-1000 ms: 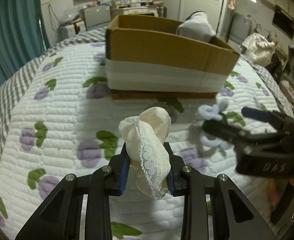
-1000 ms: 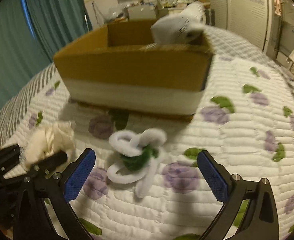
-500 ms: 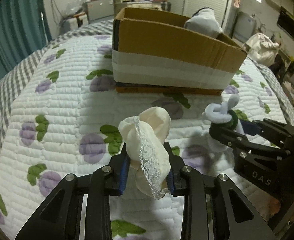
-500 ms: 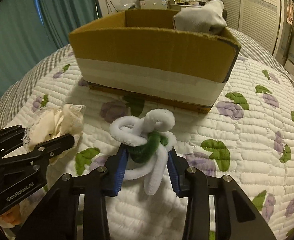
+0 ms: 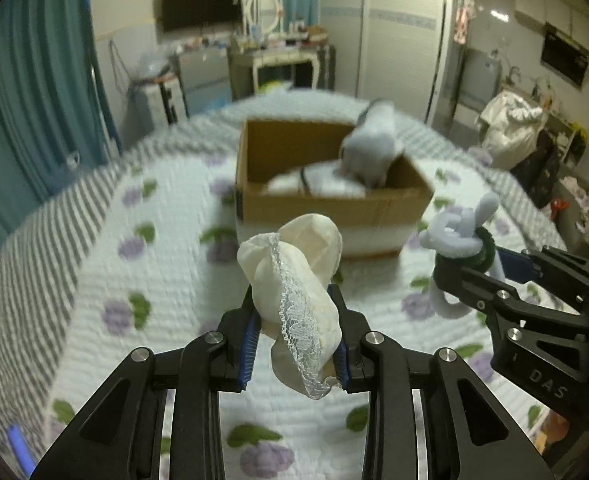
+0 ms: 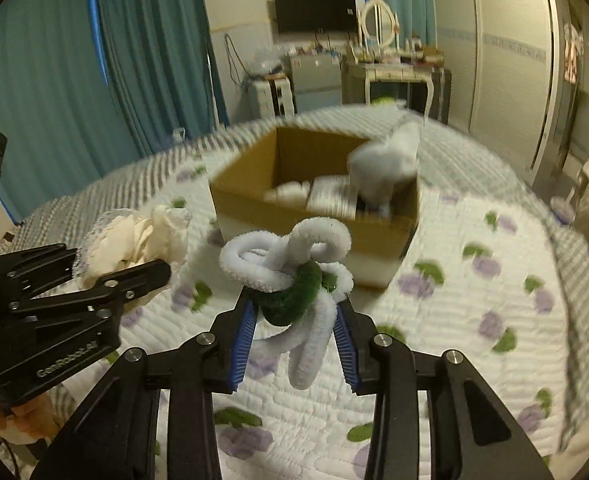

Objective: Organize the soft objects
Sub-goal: 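Carry the lace cloth and pipe-cleaner toy into the box and release them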

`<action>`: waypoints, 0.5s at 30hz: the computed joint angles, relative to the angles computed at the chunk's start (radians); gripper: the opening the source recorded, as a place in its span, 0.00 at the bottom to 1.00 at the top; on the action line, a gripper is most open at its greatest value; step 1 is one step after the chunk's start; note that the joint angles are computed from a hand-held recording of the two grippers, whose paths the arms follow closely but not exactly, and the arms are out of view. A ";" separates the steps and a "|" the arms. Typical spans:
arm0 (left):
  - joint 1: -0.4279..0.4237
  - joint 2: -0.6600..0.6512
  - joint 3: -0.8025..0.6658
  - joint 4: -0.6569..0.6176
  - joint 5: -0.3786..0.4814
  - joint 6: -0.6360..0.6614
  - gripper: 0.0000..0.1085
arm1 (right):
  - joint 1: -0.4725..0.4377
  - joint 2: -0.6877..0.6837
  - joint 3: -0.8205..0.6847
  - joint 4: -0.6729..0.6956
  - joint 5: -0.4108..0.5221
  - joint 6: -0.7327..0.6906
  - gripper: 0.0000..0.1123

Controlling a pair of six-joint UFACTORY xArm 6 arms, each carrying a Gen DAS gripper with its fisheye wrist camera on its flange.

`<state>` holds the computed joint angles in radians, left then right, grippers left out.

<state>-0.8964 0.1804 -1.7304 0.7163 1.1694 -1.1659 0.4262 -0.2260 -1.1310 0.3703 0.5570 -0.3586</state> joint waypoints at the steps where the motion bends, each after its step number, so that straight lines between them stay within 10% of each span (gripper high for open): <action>1: -0.001 0.011 -0.029 0.015 0.009 0.009 0.28 | -0.002 0.003 -0.022 -0.005 0.006 -0.001 0.33; 15: 0.158 0.327 -0.516 0.048 -0.015 0.300 0.28 | -0.060 0.450 -0.717 -0.068 0.129 0.118 0.33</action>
